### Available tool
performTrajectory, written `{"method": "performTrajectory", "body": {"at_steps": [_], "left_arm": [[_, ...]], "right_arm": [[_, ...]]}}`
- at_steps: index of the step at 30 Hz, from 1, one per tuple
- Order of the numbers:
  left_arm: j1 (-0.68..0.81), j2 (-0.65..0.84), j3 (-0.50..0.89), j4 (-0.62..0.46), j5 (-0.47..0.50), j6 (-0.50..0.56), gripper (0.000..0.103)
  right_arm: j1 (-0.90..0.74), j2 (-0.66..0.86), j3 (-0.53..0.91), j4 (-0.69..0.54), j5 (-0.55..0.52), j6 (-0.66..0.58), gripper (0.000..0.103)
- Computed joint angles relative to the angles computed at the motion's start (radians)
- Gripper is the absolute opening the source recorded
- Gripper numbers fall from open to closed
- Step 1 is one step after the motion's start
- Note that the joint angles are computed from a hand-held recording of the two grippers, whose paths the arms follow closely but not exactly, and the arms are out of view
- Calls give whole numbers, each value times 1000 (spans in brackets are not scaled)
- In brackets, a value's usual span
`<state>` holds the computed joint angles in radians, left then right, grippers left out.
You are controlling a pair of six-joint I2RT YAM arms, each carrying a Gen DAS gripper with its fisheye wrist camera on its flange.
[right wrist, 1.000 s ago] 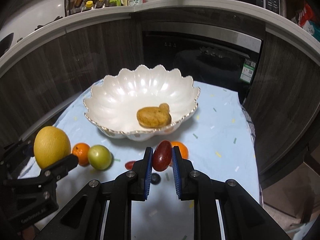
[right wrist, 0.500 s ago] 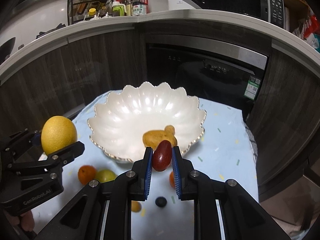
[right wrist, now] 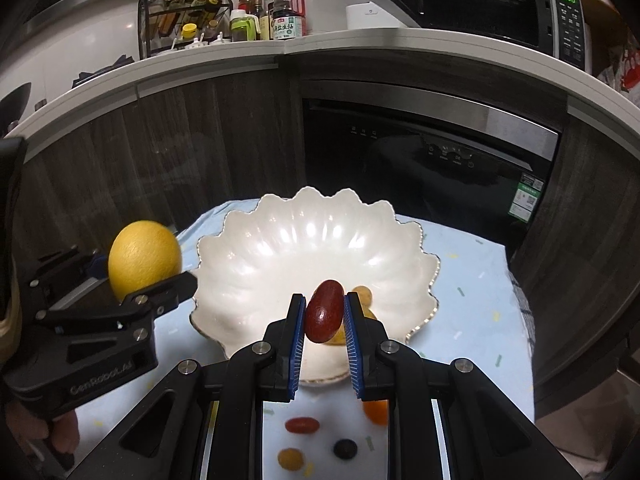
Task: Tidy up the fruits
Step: 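Lift the grapefruit with the left tool while the right tool carries the date over the bowl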
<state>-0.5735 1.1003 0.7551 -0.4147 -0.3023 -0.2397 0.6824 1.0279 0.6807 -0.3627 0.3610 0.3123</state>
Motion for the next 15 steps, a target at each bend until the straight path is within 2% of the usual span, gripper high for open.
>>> {"method": "performTrajectory", "body": {"at_steps": [6, 15], "left_arm": [[68, 75, 15, 44, 62, 44, 55], [100, 151, 15, 83, 113, 54, 55]], "right_arm": [[-11, 72, 15, 38, -23, 15, 21], [-11, 157, 22, 74, -40, 45, 21]]}}
